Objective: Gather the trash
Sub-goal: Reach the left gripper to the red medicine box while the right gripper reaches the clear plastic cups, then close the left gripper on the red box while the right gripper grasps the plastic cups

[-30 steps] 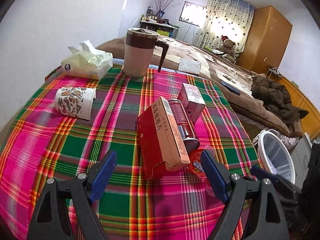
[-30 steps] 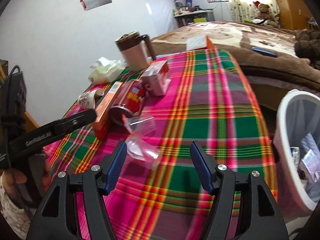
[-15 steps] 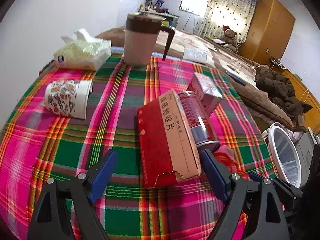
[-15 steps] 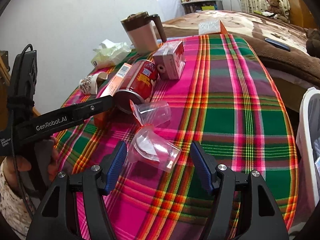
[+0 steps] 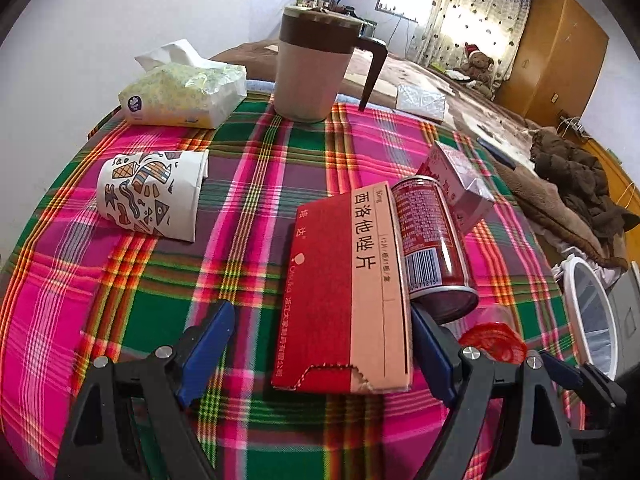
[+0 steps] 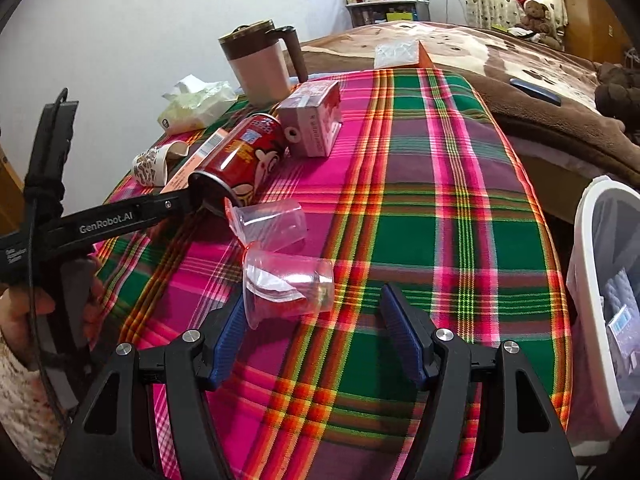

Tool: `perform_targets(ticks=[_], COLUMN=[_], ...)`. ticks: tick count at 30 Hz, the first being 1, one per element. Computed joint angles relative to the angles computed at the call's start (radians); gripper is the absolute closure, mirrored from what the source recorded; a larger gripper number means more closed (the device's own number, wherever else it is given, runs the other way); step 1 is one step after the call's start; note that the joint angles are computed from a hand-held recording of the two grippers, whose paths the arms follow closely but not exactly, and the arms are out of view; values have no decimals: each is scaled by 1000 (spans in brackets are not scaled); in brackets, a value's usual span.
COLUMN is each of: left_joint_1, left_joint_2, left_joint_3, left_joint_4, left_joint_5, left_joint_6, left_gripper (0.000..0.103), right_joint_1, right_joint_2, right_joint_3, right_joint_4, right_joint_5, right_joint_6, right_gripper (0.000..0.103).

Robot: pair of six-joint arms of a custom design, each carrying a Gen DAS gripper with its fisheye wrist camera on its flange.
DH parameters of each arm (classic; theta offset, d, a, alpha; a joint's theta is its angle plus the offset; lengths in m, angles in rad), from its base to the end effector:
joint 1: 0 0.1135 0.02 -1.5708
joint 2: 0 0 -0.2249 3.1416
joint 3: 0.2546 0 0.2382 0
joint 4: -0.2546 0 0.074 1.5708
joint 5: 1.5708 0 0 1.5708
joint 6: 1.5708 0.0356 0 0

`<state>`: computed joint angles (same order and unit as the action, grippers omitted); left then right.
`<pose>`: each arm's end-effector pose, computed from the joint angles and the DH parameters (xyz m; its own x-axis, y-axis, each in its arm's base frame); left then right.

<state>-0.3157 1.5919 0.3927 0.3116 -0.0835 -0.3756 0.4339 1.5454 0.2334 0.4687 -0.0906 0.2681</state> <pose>0.2228 -0.0697 0.0604 -0.7810 -0.1295 -0.6110 -0.0292 0.9848 -0.1714 0.1838 0.0887 0.0491 -0.7788 -0.0701 -0.6233 -0.2769 0.9301 0.2413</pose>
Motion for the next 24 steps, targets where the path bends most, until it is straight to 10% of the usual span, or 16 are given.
perform_targets(ticks=[11,16,24], left_joint_1=[36,59,45], left_joint_2=[52,54,68], left_joint_3=[42,41,54], left_joint_4=[-5,3,-5], left_joint_5=[17,37,-15], left_joint_6=[43,54,80], left_gripper=[17,25,38], right_joint_1=[0,-6,-16], right_joint_2=[44,63,43], right_joint_3=[60,71,50], right_joint_4=[-25,-25,-11], right_joint_5=[-57,-63,-73], right_joint_6=[-50,-50,-52], right_gripper=[36,58,61])
